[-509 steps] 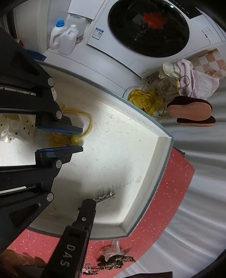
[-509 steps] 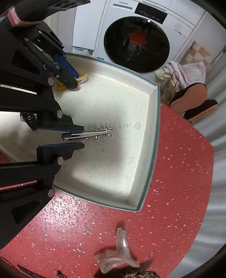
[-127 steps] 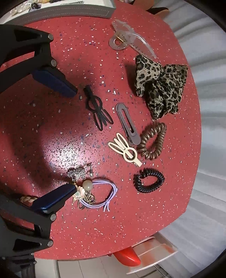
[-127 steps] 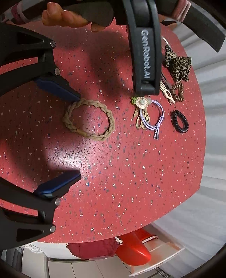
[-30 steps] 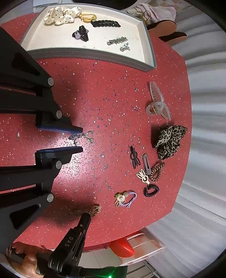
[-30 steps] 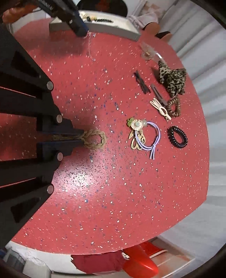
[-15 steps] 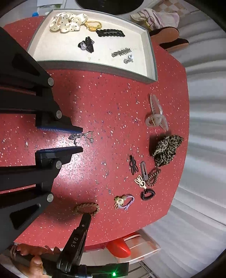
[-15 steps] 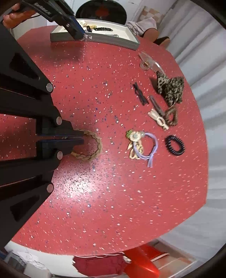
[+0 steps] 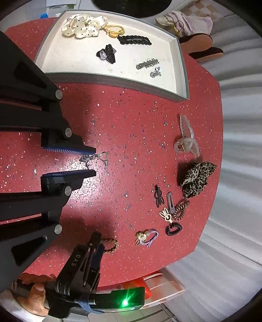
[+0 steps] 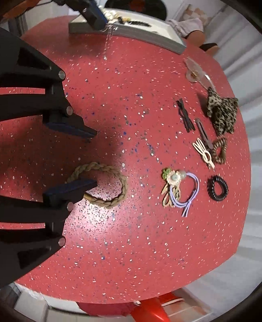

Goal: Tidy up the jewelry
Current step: 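Carry the silver charm and braided hair tie in both tools over the white tray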

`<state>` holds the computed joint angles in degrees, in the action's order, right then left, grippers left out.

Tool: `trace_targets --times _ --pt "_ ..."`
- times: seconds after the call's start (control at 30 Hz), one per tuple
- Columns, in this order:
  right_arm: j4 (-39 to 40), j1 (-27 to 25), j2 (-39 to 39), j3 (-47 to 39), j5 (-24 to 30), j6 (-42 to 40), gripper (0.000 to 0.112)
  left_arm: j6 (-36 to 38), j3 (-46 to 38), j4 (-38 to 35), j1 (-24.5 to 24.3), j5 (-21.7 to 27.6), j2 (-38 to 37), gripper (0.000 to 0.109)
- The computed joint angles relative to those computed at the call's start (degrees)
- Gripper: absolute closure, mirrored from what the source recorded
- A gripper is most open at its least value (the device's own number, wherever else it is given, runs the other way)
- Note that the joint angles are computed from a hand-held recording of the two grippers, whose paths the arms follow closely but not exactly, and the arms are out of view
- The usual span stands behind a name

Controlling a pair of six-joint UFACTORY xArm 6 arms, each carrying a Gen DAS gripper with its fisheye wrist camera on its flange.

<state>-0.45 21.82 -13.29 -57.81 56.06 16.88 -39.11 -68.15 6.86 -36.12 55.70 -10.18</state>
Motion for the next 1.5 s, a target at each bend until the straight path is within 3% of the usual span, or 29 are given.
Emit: trace_targets --times 0.07,0.47,0.9,1.5 --pt "-0.3 0.1 0.1 -0.2 0.6 -0.1 0.106 0.1 -0.2 0.0 -0.1 0.0 0.0 0.092" --pt "9.4 -2.5 -4.1 -1.4 0.5 -2.8 0.106 -0.5 0.1 0.4 -0.1 0.6 -2.1 0.092" --pt "10.9 1.9 -2.6 -8.6 2.8 -2.7 0.106 -2.2 2.5 2.1 2.6 3.7 -8.9 0.092" --pt "12.1 13.4 12.9 -29.3 3.6 -3.4 0.106 0.3 9.2 2.7 14.8 6.6 -19.9 0.092"
